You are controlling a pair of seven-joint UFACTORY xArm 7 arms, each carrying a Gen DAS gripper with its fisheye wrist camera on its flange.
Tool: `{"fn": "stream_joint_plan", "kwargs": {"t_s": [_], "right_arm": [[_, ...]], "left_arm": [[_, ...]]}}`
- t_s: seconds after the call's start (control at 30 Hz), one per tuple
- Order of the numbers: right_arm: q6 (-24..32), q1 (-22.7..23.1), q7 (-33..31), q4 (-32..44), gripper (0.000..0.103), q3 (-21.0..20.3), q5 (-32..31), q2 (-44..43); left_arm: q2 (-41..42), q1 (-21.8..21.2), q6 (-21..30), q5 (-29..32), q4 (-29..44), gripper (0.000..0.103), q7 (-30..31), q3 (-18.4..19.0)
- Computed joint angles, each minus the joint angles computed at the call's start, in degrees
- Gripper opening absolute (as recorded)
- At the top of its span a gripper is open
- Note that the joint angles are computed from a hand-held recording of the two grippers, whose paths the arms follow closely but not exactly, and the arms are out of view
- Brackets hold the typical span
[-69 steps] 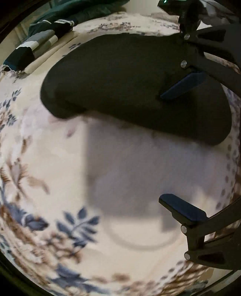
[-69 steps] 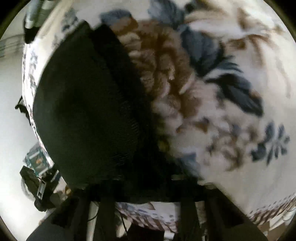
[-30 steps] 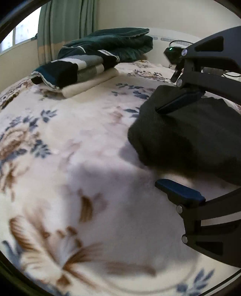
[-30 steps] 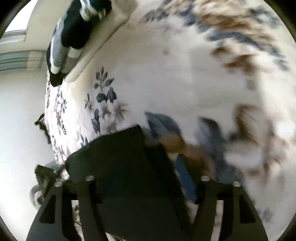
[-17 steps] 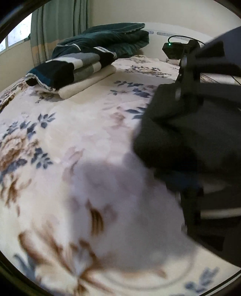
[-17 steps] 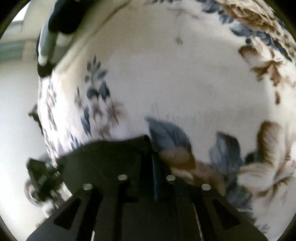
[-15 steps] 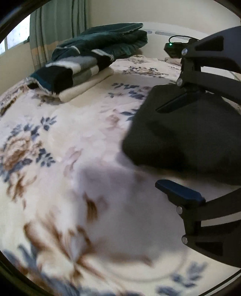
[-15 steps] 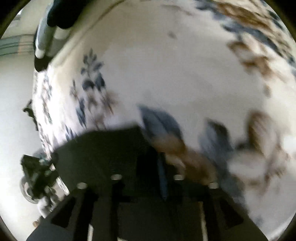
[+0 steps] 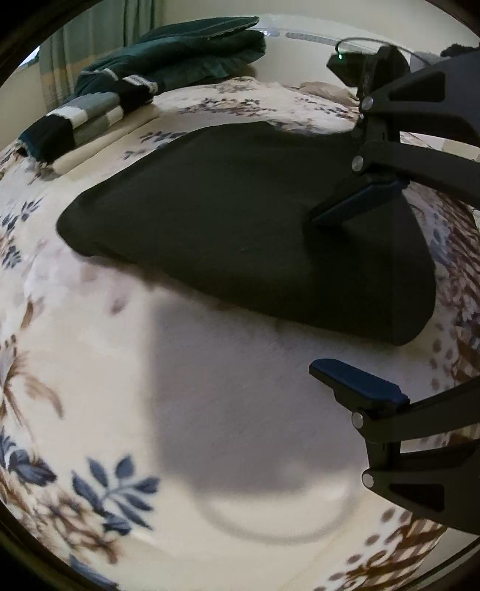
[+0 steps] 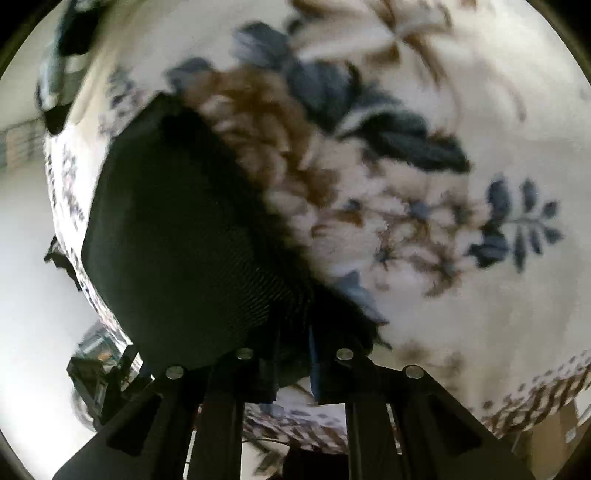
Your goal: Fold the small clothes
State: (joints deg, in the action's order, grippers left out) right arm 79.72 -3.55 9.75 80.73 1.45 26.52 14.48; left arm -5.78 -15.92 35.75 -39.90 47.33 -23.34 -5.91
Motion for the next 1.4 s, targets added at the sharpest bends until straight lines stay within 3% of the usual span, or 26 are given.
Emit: {"fn": "stream_joint_plan", "kwargs": {"t_s": [0.13, 0.27, 0.37, 0.47, 0.53, 0.57, 0.6, 0.63, 0.7, 0.73, 0.77, 0.87, 1.0, 1.03, 1.17, 1.2, 1.23, 1.27, 1.3, 1.33, 1.4], "right_arm": [[1.0, 0.1, 0.9, -1.4, 0.008, -0.5, -1.1, -3.4], [3.1, -1.1, 0.3, -0.7, 0.005, -1.7, -3.2, -1.3], [2.6, -1.0, -1.3, -0.6, 0.006, -1.0, -3.2, 0.4], [4.8, -2.0, -2.3, 1.6, 0.008, -0.6, -0.3, 3.0], [7.0, -3.4, -3.5, 4.1, 0.014, -0.6, 1.6, 5.2], [7.2, -4.2, -4.5, 5.2, 0.028, -0.5, 2.8, 6.3], [6.3, -5.2, -6.3, 5.7, 0.053, -0.4, 4.5, 6.9], [4.5, -6.0, -8.4, 5.3, 0.068, -0.3, 6.2, 6.9], [3.3, -7.4, -13.1, 7.0, 0.072, 0.5, 9.0, 9.4], [3.9, -8.3, -15.1, 7.7, 0.072, 1.0, 10.5, 10.8], [5.3, -9.3, -16.9, 9.6, 0.072, 1.8, 12.9, 13.8], [7.6, -10.6, -19.9, 12.9, 0.074, 4.1, 16.8, 19.2], [10.3, -11.8, -23.3, 15.5, 0.074, 7.6, 23.9, 24.0], [10.4, -10.9, -23.6, 16.4, 0.074, 7.9, 23.8, 25.1], [8.5, -9.1, -23.6, 17.4, 0.072, 8.9, 25.4, 26.2], [7.3, -8.8, -23.5, 16.7, 0.055, 9.1, 26.2, 25.6], [6.5, -8.3, -23.6, 15.6, 0.030, 8.6, 25.2, 24.4], [4.8, -7.8, -23.9, 13.1, 0.030, 8.1, 24.6, 22.4], [3.7, -8.0, -23.8, 11.4, 0.027, 7.9, 25.4, 21.0], [2.6, -7.8, -23.7, 10.1, 0.021, 7.9, 26.2, 19.8], [1.6, -7.7, -23.6, 8.2, 0.019, 7.5, 27.2, 17.0]], "left_arm": [[0.3, -0.7, -0.2, -4.9, 0.2, 0.073, 3.4, 0.2], [1.0, -1.1, 0.0, -9.2, -0.3, 0.073, 7.2, 0.0], [1.7, -1.6, 0.2, -16.2, -1.4, 0.073, 12.1, -0.3], [0.1, -2.9, -4.6, -22.7, -4.1, 0.072, 17.2, -1.5], [-1.2, -3.5, -6.0, -24.3, -5.5, 0.051, 18.9, -1.5], [-1.7, -3.7, -5.7, -25.5, -5.9, 0.050, 20.4, -1.1], [-2.3, -3.7, -5.4, -26.7, -6.3, 0.050, 21.5, -0.6], [-2.7, -3.6, -4.4, -28.3, -6.6, 0.050, 23.3, 0.1], [-2.2, -2.8, -2.2, -30.7, -6.3, 0.055, 25.3, 1.4], [-1.7, -2.4, -2.2, -33.2, -6.0, 0.069, 27.3, 1.8], [-1.2, -2.1, -3.0, -36.3, -5.8, 0.076, 29.9, 1.8], [3.1, -0.5, -3.8, -44.9, -2.7, 0.079, 39.8, 2.0], [11.9, 2.4, -0.8, -46.4, 5.4, 0.082, 45.7, 0.6], [14.3, 3.0, 0.1, -45.9, 8.2, 0.086, 46.6, 0.1], [17.1, 4.5, -0.6, -47.9, 12.5, 0.086, 50.0, -2.2], [17.0, 5.3, -1.6, -46.5, 13.3, 0.075, 49.3, -3.5], [17.1, 3.7, -3.6, -42.6, 14.2, 0.036, 46.5, -2.6], [16.6, 3.1, -4.2, -40.4, 14.2, 0.028, 44.8, -2.0], [15.9, 4.9, -4.4, -40.7, 14.1, 0.027, 44.9, -3.6], [15.5, 4.3, -4.5, -38.5, 14.6, 0.027, 43.1, -3.0], [15.1, 5.0, -2.4, -36.2, 16.1, 0.026, 41.5, -3.0]]}}
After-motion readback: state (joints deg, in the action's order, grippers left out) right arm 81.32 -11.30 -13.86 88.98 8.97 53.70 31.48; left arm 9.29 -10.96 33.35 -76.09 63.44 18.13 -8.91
